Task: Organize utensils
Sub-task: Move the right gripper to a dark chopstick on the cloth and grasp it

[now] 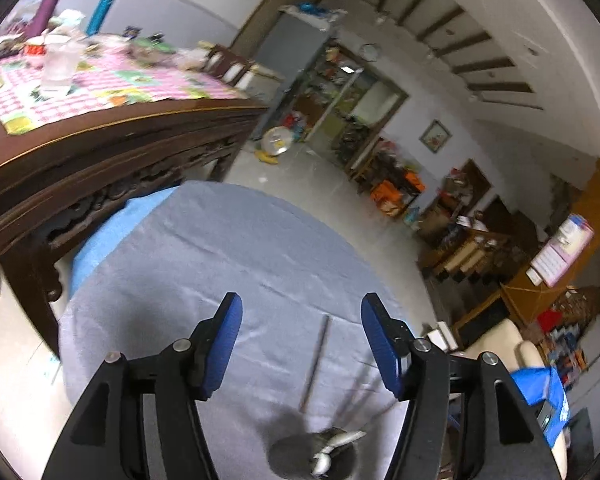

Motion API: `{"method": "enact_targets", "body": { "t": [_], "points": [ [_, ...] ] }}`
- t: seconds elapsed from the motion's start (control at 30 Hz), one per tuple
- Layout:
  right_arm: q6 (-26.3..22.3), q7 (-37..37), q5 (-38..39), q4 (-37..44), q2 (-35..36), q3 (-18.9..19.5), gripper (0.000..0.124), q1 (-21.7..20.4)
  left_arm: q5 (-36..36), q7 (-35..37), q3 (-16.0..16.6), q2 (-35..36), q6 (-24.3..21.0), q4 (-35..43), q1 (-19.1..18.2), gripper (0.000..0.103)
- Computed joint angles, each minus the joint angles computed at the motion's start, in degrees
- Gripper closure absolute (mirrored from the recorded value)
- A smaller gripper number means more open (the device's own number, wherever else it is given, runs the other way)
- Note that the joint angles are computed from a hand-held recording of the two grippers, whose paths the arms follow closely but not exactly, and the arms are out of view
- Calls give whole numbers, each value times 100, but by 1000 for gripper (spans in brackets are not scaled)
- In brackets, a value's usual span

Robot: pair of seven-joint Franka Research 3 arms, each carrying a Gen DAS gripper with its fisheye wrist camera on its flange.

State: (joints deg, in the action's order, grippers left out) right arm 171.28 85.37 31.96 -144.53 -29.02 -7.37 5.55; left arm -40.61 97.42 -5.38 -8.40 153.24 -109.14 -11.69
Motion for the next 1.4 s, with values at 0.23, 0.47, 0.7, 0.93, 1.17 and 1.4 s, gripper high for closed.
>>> {"method": "enact_targets", "body": {
  "t": [0.23,0.47,0.7,0.93,1.17,1.4],
  "points": [
    [-1208,-47,-90,753,1131,-247,72,-371,1561,-1107,-184,1109,-1003,726,509,40],
    [-2780,-225,-84,2435,2814,-98,72,-733,2406,-1195,-555,2116,-1833,1393,647,40],
    [-3692,348,-871,4487,4509,152,74,-852,2847,-1096,-762,2734,-2109,1972,648,40],
    [-5164,1140,-2953,6978,6160,-61,81,-362,3108,-1191,-831,3167,-2345,2511,600,40],
    [-4272,654,-1616,6470,5784,384,84,-846,3368,-1280,-868,3686,-2610,3279,460,40],
    [-4624,98,-1642,6568,5827,481,84,-819,3458,-1426,-910,4291,-2961,4287,317,40]
  ]
}}
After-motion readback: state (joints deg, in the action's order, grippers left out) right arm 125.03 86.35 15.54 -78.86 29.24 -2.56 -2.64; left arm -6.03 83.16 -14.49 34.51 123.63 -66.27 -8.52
